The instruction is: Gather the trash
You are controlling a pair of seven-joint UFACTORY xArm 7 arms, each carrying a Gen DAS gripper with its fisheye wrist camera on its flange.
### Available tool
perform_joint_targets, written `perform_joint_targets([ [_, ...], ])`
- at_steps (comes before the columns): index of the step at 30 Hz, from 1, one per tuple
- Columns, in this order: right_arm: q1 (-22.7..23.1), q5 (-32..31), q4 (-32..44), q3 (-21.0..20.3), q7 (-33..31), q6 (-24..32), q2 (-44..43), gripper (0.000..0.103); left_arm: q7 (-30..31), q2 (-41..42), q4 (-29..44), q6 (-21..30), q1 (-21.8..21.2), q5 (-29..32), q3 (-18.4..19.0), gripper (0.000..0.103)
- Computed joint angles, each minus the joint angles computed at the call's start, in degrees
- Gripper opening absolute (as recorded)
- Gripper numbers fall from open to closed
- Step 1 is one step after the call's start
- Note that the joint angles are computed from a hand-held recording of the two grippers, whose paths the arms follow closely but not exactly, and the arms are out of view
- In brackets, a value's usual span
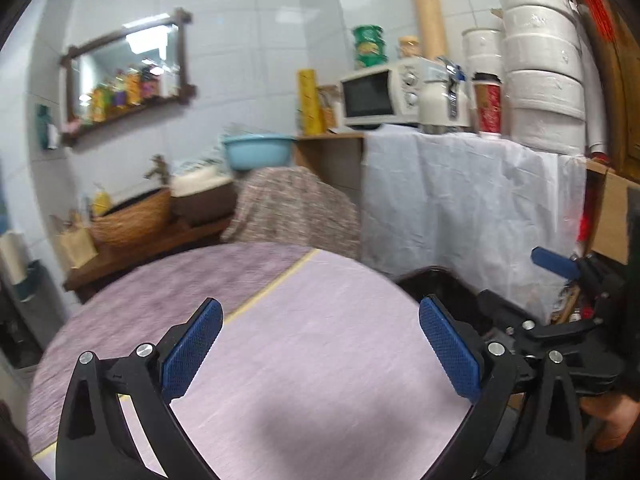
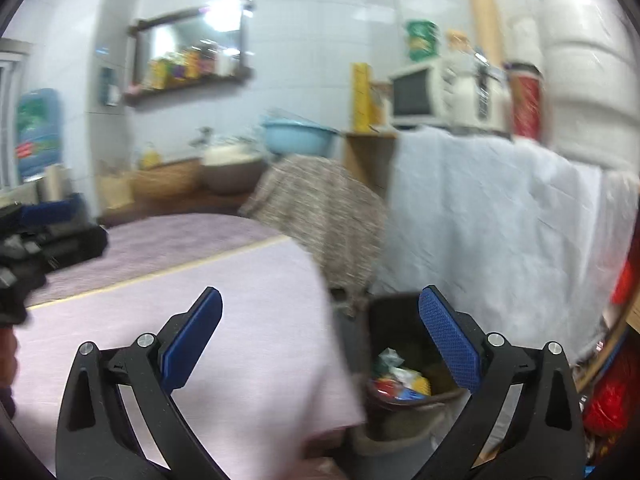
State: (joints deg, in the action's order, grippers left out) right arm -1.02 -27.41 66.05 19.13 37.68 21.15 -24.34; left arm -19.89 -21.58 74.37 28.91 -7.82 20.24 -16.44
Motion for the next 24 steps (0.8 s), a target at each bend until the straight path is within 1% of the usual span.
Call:
perform_joint_targets([
  [1,1.16,0.55,-0.07,0.25,-0.35,-0.47,-0.35,0.097,-1.75,-2.03,-1.78,-0.15,1.2,1.32,-0.41,0.098],
  [2,2.77,1.61,-0.52,0.37,-0.81,-1.17,-0.95,0.097,-4.96,-5.14,-4.45,-0.16,3.34,3.22,-1.49,0.098],
  [5,5.24,3.85,-2.93,1.14,-1.17,-3.16,-3.79,0.097,-10.07,-12.62,-10.72,-0.58,7.15,4.88,-2.88,0.098],
  [7,5.48,4.38,-4.39,2.23,-1.45,-4.17,-5.88,0.097,-13.87,-17.76,-14.5,0.18,9.65,4.23,-3.53,0.098],
  [9,4.53,4.81,-6.4,3.67,-0.39,-5.48,-8.69,0.097,-16.27,-21.41,-17.0,0.85,10.82,2.45,-3.18,0.098],
  [11,6.23,6.98,-9.03,3.04,-1.0,-7.5,-11.07,0.097,-18.82,-25.75,-19.69,1.52,12.75,1.53,-3.59,0.098],
  [13,6.29,8.37,-10.27,3.83,-1.46,-7.33,-12.76,0.097,-19.34,-29.06,-21.48,2.46,13.85,1.09,-3.63,0.098],
  [16,7.03,9.9,-11.45,5.0,-2.68,-5.67,-14.65,0.097,-18.84,-31.98,-22.31,3.78,14.49,0.18,-3.77,0.098],
  [17,7.75,10.4,-11.74,5.21,-3.32,-5.29,-15.0,0.097,-18.96,-32.57,-22.37,4.06,14.81,-0.21,-3.98,0.098],
  [20,7.24,10.84,-11.77,6.82,-3.8,-4.44,-15.85,0.097,-19.65,-34.16,-23.0,4.58,14.96,-1.91,-4.09,0.098],
  [24,7.59,11.51,-11.07,6.65,-5.27,-4.92,-15.35,0.097,-19.7,-35.01,-23.08,4.63,15.87,-2.54,-4.3,0.098],
])
